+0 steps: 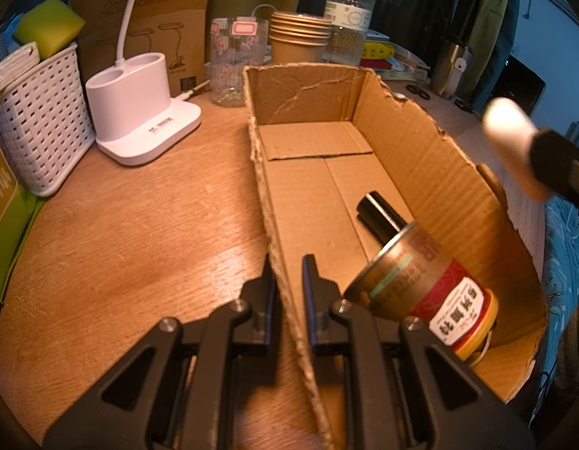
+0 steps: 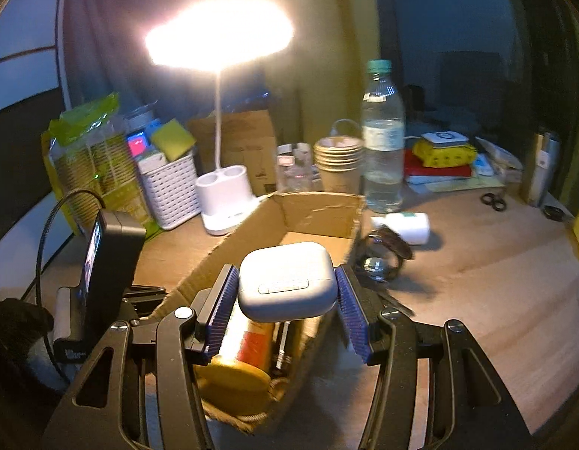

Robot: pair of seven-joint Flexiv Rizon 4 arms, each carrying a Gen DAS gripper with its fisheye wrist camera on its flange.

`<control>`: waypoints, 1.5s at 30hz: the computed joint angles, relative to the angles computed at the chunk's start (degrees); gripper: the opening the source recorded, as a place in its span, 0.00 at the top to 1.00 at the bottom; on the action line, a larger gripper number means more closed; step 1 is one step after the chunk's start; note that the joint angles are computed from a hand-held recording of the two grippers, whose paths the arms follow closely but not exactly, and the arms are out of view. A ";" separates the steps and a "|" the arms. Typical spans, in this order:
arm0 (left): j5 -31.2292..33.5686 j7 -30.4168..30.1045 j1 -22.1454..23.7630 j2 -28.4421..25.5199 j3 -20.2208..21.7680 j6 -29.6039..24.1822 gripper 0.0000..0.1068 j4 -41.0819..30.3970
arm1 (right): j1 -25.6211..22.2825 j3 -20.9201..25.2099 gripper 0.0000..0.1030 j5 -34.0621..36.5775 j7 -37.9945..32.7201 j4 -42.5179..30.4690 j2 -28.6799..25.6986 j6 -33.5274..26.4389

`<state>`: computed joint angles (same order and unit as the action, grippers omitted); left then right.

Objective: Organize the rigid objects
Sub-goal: 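Lower the earbuds case into the box and open the right tool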

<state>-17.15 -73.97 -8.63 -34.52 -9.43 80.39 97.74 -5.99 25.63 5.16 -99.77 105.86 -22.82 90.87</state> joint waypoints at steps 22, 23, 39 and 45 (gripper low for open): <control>0.05 0.00 0.12 -0.01 -0.12 -0.01 0.88 -0.01 | 6.30 -4.39 0.45 5.60 -7.25 -12.07 -4.93 -17.88; 0.05 0.00 0.12 -0.01 -0.12 -0.01 0.88 -0.01 | 6.95 -5.03 0.45 5.63 -7.50 -12.25 -4.95 -18.45; 0.03 0.05 0.15 -0.02 -0.13 -0.03 0.88 -0.02 | 9.78 -9.15 0.45 9.56 -7.79 -16.99 -5.43 -30.44; -0.05 0.07 0.18 -0.06 -0.24 0.03 0.88 0.00 | 9.88 -9.66 0.45 11.85 -8.37 -16.47 -4.83 -29.38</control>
